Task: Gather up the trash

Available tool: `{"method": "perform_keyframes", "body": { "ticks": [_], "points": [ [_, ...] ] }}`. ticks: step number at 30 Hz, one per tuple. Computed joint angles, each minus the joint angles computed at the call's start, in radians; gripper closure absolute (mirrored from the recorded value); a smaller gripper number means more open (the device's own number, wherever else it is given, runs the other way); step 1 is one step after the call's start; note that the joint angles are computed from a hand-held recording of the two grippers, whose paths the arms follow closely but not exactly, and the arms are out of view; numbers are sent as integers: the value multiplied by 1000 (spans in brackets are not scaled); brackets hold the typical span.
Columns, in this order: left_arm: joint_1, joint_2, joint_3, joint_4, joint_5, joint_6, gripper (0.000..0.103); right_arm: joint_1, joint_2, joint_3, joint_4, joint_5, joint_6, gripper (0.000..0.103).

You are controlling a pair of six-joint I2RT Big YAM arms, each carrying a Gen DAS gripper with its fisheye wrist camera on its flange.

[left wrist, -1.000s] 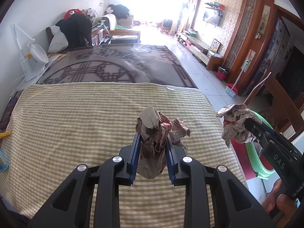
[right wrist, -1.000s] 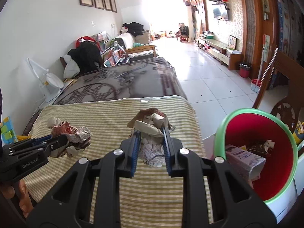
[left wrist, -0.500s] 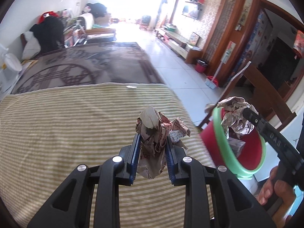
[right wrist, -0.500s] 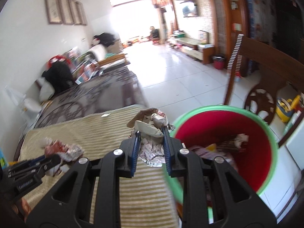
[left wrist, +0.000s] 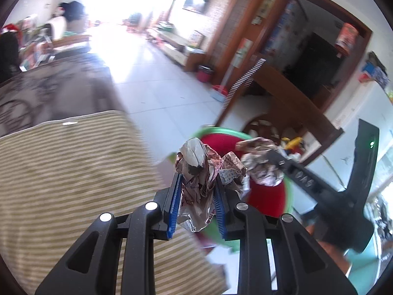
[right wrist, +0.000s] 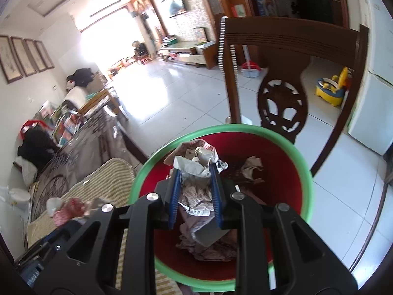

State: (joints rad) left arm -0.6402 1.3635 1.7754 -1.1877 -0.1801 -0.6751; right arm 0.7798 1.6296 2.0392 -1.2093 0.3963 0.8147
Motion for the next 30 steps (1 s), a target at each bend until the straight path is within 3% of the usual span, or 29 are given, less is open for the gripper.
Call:
{"method": "perform_keyframes", "body": {
  "ticks": [2, 4, 5, 6, 11, 15, 20, 23, 27, 30],
  "points": [
    [-5, 44, 38, 12, 32, 23, 79, -6, -12, -12, -13, 44, 35, 77],
    [-13, 85, 77, -5, 38, 57, 66, -14, -15, -17, -32, 80, 72, 73],
    [-18, 103, 96, -23, 22, 62, 47, -19, -19, -24, -39, 84, 95, 63],
    [-18, 100, 89, -18, 10, 62, 36, -25, -26, -38, -29, 79, 109, 60],
    [7, 1, -15, -2, -57, 22, 25, -13, -30, -45, 4, 88, 89, 46],
    [46, -107, -103, -30, -141, -20, 13, 28, 15, 21, 30, 97, 20, 22],
    [104, -257, -189, -104, -283, -5, 8, 107, 83, 132, 88, 150, -103, 5],
    [154, -342, -229, -144, -349, 30, 8, 155, 128, 200, 137, 177, -185, 5],
    [246, -454, -273, -151, -359, 81, 8, 235, 193, 291, 248, 233, -299, 5],
    [318, -525, -303, -135, -373, 81, 8, 290, 236, 338, 347, 295, -376, 5]
  ]
}}
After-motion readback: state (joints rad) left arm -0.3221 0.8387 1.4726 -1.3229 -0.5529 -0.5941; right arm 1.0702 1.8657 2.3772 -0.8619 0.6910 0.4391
